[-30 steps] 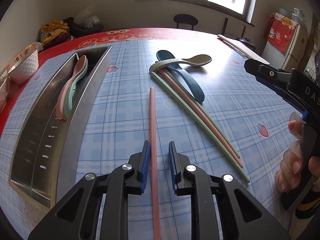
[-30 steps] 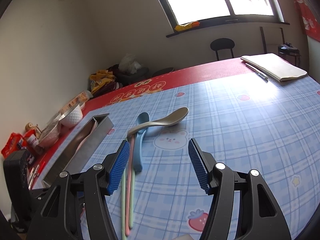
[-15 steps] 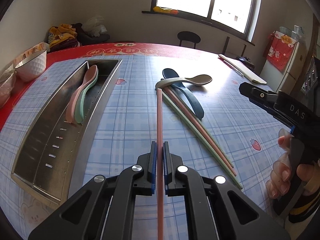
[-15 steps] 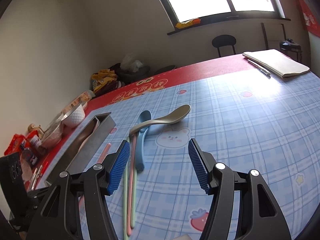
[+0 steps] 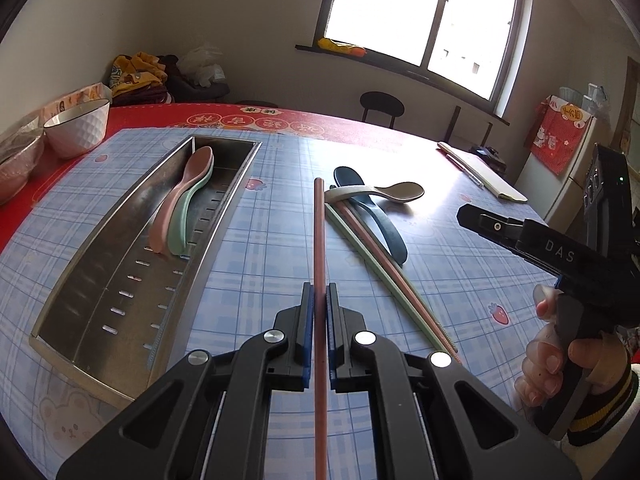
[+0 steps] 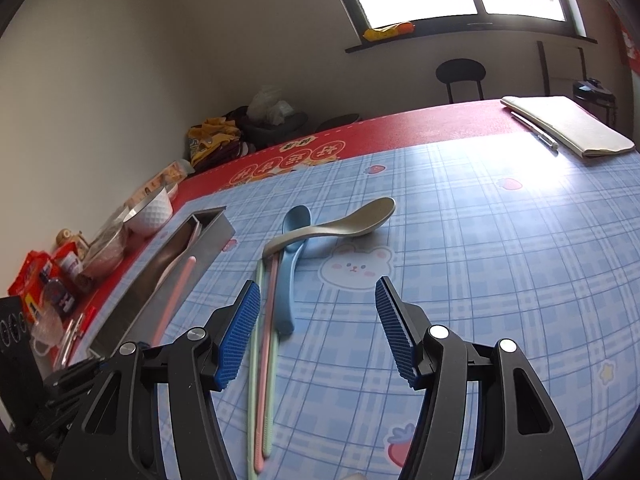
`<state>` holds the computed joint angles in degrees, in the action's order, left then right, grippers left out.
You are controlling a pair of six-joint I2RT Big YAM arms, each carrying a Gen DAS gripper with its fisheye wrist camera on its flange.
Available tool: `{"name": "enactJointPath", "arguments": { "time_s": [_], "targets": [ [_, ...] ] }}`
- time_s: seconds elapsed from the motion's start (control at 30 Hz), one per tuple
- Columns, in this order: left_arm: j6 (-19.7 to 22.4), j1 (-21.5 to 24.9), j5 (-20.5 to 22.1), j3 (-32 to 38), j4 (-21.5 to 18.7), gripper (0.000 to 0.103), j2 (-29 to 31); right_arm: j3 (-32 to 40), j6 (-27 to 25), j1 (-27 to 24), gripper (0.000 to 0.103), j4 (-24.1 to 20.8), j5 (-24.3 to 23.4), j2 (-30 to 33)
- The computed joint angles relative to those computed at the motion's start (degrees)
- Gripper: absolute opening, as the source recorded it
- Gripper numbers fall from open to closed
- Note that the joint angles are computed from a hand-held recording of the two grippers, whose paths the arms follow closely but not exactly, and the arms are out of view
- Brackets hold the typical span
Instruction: Organize utensils
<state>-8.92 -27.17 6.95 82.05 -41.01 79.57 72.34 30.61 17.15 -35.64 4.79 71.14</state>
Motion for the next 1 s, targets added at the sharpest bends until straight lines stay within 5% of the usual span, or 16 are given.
{"name": "enactJointPath", "arguments": {
  "time_s": [0.27, 0.6, 0.63, 1.0],
  "targets": [
    [0.2, 0.3, 1.7, -0.5, 1.0, 0.006, -0.4, 10.3, -3.6, -0.5, 0.041, -9.1, -7.8, 8.9],
    [-0.8, 0.9, 3.0, -1.0, 1.8, 0.006, -0.7, 17.0, 1.3, -1.2, 0.021, -13.3, -10.6, 17.0],
    [-0.8, 0.9, 3.0, -1.0, 1.8, 0.006, -0.7, 17.0, 1.5, -1.1, 0.014, -13.2, -10.3, 17.0],
    [-0.4, 0.7, 2.5, -1.0, 1.6, 0.006, -0.7, 13.5, 3.0, -2.2, 0.014, -8.7, -14.3, 13.7]
  ]
}}
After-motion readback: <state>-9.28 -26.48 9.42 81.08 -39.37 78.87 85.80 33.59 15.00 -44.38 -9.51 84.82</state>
